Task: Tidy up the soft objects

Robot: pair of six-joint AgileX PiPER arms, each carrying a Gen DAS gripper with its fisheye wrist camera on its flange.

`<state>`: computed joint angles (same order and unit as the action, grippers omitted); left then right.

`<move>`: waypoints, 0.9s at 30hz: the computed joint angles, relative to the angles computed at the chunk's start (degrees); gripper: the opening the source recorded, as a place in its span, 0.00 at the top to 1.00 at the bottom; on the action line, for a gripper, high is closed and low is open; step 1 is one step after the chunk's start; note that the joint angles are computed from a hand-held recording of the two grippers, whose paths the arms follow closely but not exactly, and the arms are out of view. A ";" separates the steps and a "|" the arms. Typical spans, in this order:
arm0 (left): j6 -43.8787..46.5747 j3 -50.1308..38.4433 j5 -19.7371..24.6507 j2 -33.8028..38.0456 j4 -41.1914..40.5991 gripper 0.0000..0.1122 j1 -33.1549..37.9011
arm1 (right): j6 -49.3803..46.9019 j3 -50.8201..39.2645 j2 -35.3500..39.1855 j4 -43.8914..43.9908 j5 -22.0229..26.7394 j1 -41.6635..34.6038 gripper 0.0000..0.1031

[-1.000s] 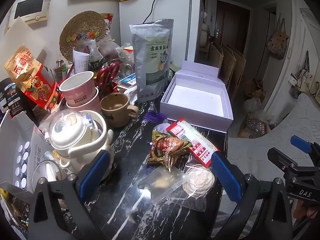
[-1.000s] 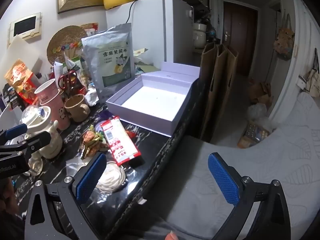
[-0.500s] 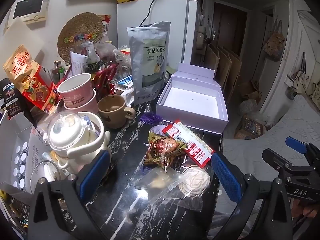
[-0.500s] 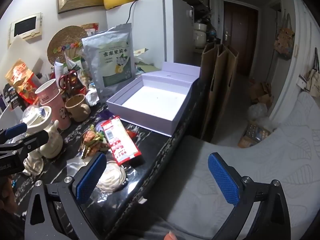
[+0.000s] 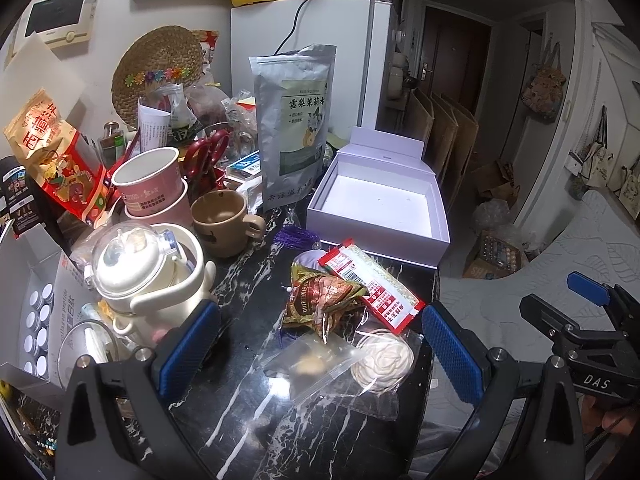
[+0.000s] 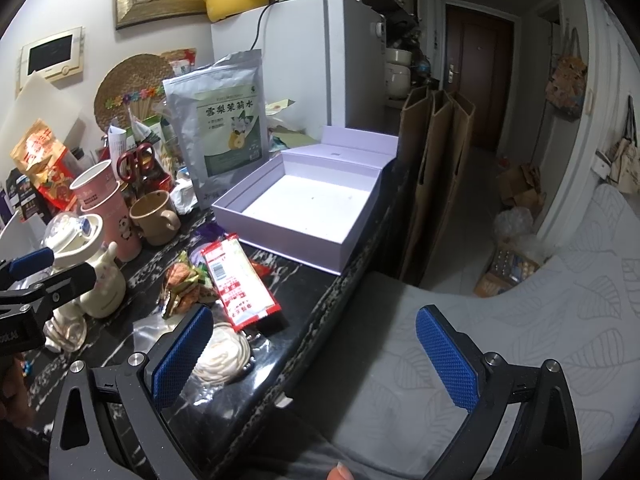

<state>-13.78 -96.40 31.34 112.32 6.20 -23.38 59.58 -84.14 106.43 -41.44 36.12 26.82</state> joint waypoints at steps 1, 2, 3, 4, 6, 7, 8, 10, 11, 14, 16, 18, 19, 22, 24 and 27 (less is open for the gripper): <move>0.15 0.16 -0.08 -0.12 -0.22 0.08 0.01 | 0.27 0.15 -0.15 -0.27 0.07 0.06 0.00; 0.38 0.30 -0.17 -0.28 -0.53 0.08 0.02 | 0.43 0.18 -0.19 -0.49 0.07 0.06 0.00; 0.54 0.33 -0.22 -0.33 -0.68 0.08 -0.01 | 0.20 0.38 -0.62 -0.31 0.19 -0.01 0.00; 0.71 0.51 -0.30 -0.47 -0.82 0.08 -0.01 | 0.03 0.69 -0.88 -0.17 0.05 -0.22 0.00; 0.95 0.64 -0.35 -0.59 -1.08 0.08 -0.04 | 0.07 0.76 -0.91 -0.15 0.04 -0.22 0.00; 1.25 0.89 -0.47 -0.73 -1.39 0.08 -0.01 | 0.11 0.79 -0.92 -0.13 0.05 -0.20 0.00; 1.51 0.94 -0.49 -0.76 -1.65 0.08 -0.01 | 0.19 0.84 -0.96 -0.19 0.08 -0.18 0.00; 1.78 1.01 -0.50 -0.82 -1.85 0.08 -0.03 | 0.52 1.11 -1.13 -0.49 0.02 -0.17 0.00; 1.88 1.09 -0.54 -0.89 -1.90 0.08 -0.03 | 0.53 1.15 -1.15 -0.50 -0.01 -0.17 0.00; 2.12 1.44 -0.73 -1.10 -2.25 0.08 -0.03 | 0.68 1.35 -1.27 -0.62 -0.11 -0.21 0.00; 2.36 1.52 -0.74 -1.20 -2.61 0.08 0.00 | 0.68 1.51 -1.44 -0.62 -0.14 -0.21 0.00; 2.62 1.58 -0.75 -1.30 -2.94 0.08 0.04 | 0.44 1.50 -1.46 -0.49 -0.14 -0.23 0.00; 2.68 1.62 -0.81 -1.28 -2.95 0.08 0.05 | 0.43 1.47 -1.52 -0.51 -0.08 -0.22 0.00; 2.57 1.77 -0.92 -1.36 -2.87 0.08 -0.01 | 0.34 1.40 -1.53 -0.42 -0.03 -0.22 0.00; 2.47 1.73 -0.93 -1.33 -2.69 0.08 -0.07 | 0.44 1.38 -1.52 -0.53 0.00 -0.19 0.00; 2.64 1.80 -0.96 -1.40 -2.96 0.08 -0.07 | 0.17 1.27 -1.50 -0.31 0.08 -0.22 0.00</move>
